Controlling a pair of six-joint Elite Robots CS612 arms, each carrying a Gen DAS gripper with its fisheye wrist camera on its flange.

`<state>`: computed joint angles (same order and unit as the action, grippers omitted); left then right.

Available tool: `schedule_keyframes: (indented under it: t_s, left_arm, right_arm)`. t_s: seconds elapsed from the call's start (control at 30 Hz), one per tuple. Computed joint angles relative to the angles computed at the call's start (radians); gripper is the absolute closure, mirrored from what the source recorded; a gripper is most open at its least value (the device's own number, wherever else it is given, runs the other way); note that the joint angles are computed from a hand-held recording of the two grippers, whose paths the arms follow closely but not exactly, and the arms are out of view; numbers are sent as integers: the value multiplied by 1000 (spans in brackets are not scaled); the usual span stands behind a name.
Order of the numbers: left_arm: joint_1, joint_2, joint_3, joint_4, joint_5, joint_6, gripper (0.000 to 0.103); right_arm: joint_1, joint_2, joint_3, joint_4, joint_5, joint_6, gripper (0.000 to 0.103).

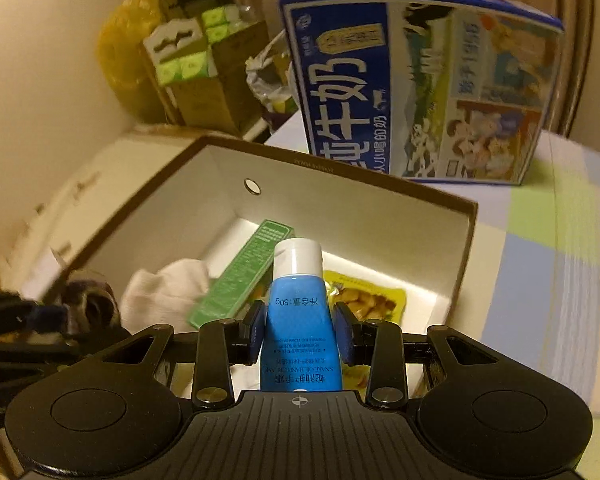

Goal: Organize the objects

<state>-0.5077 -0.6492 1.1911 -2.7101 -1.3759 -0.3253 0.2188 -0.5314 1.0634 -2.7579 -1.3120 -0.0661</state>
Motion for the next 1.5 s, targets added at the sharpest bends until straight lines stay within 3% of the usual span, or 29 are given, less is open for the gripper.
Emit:
schedule_keyframes:
  t_s: [0.1, 0.27, 0.7, 0.9, 0.97, 1.17, 1.3, 1.5]
  left_arm:
    - [6, 10, -16, 10, -11, 5, 72]
    - [13, 23, -37, 24, -25, 16, 72]
    - [22, 37, -55, 31, -63, 39, 71]
    - [22, 37, -56, 21, -62, 54, 53]
    - [21, 32, -49, 14, -59, 57, 39]
    - [17, 3, -7, -7, -52, 56, 24]
    - [10, -29, 39, -23, -33, 33, 16]
    - [-9, -79, 113, -49, 5, 4, 13]
  right_arm:
    - [5, 17, -39, 56, -12, -32, 69]
    - [2, 20, -42, 43, 2, -16, 68]
    - [0, -45, 57, 30, 33, -76, 56]
    - [0, -75, 104, 15, 46, -100, 46]
    - [-1, -87, 123, 7, 57, -107, 41]
    - [-7, -134, 198, -29, 83, -120, 30]
    - [-15, -165, 248, -56, 100, -106, 27]
    - [-34, -219, 336, -95, 130, -91, 25]
